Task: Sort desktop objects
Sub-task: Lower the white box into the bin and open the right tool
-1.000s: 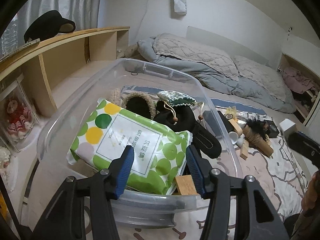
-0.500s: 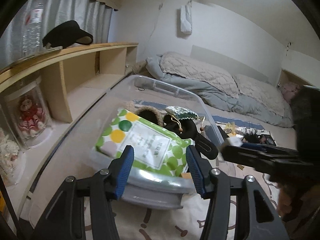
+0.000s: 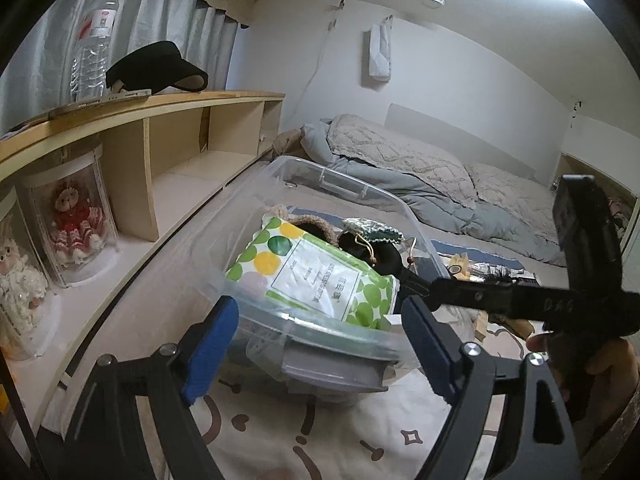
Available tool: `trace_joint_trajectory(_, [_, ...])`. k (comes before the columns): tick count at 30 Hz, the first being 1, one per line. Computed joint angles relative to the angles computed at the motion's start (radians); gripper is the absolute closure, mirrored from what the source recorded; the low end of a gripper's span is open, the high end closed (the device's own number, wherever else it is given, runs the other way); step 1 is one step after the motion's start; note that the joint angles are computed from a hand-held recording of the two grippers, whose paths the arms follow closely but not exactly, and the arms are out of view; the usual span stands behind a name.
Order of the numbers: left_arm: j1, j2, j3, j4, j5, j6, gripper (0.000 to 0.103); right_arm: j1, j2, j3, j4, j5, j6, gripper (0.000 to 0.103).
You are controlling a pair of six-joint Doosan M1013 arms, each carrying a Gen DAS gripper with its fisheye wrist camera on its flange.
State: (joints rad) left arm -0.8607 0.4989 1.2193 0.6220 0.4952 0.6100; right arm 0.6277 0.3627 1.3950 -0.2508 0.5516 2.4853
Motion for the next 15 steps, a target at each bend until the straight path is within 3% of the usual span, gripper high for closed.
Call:
trace_joint_trajectory(1, [0.001, -0.001, 0.004, -0.003, -0.002, 0.001, 0.019, -0.001, 0.001, -0.002, 0.010, -0.001, -0.016, 0.026])
trace_joint_trajectory(3, [0.002, -0.004, 0.012, -0.006, -0.007, 0.000, 0.019, -0.004, 0.012, -0.025, 0.057, 0.029, -0.083, 0.059])
trace_joint_trajectory(4, [0.002, -0.004, 0.014, -0.012, -0.008, 0.004, 0.019, -0.006, 0.021, -0.043, 0.081, 0.059, -0.122, 0.062])
trace_joint_trajectory(6, [0.003, -0.006, 0.020, -0.018, -0.011, 0.009, 0.019, -0.012, 0.045, -0.087, 0.139, 0.132, -0.231, 0.079])
trace_joint_trajectory(9, [0.005, -0.010, 0.030, -0.011, -0.013, 0.001, 0.019, -0.028, 0.093, -0.176, 0.217, 0.292, -0.364, 0.086])
trace_joint_trajectory(15, [0.011, -0.013, 0.041, -0.024, -0.021, 0.005, 0.019, -0.054, 0.198, -0.358, 0.316, 0.610, -0.552, 0.086])
